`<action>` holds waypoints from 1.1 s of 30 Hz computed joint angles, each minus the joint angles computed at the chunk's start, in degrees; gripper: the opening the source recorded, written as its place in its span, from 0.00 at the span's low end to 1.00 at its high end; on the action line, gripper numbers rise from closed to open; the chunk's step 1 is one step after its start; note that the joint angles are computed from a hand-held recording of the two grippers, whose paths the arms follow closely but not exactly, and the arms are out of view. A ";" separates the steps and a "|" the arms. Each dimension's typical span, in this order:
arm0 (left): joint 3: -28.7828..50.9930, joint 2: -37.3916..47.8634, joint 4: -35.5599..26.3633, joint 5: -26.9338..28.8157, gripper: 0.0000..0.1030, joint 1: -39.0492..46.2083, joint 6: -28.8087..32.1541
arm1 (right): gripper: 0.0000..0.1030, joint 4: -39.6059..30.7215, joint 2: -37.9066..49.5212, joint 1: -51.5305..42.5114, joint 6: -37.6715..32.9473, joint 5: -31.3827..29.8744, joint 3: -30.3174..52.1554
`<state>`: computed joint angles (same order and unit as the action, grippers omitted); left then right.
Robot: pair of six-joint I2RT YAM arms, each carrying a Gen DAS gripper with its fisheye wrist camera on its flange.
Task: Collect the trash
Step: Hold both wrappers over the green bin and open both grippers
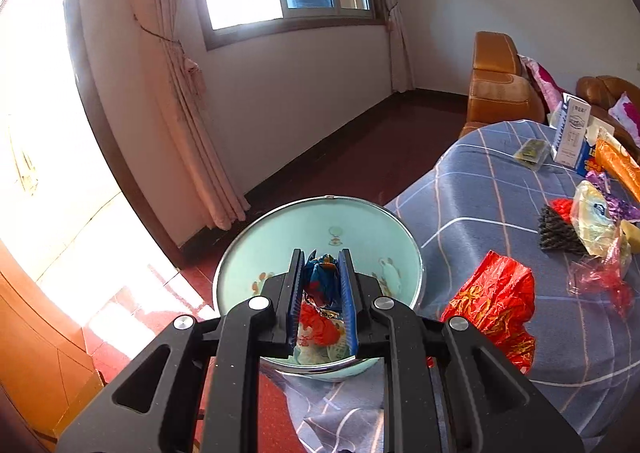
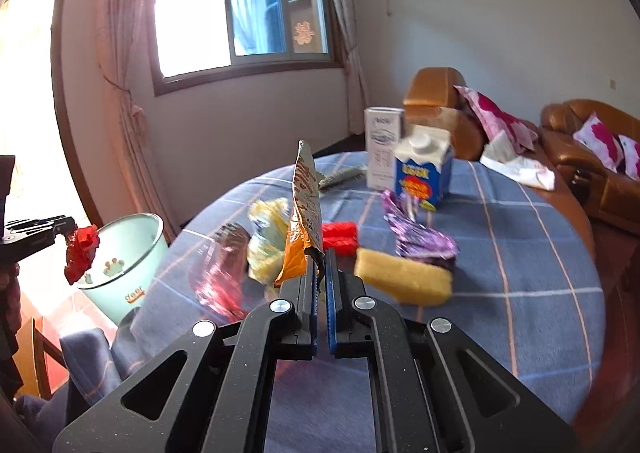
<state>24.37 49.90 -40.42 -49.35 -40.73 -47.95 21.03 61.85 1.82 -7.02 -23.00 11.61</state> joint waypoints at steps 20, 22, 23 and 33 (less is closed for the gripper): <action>-7.92 -6.68 8.76 -2.30 0.17 21.59 18.33 | 0.04 5.19 22.03 30.26 -0.07 10.11 17.39; -8.35 -5.34 10.03 -2.65 0.17 22.66 18.96 | 0.04 5.04 24.25 31.78 -0.79 10.26 18.96; -8.74 -5.06 10.82 -2.60 0.17 23.41 19.61 | 0.04 5.16 25.40 32.78 -1.23 10.66 19.65; -11.19 -5.66 16.50 0.95 0.17 29.85 25.62 | 0.04 3.02 32.43 37.31 -2.53 11.94 26.05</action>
<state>13.18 44.24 -23.91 -48.40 -10.89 -22.34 24.05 94.28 39.13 -9.54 -11.06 37.66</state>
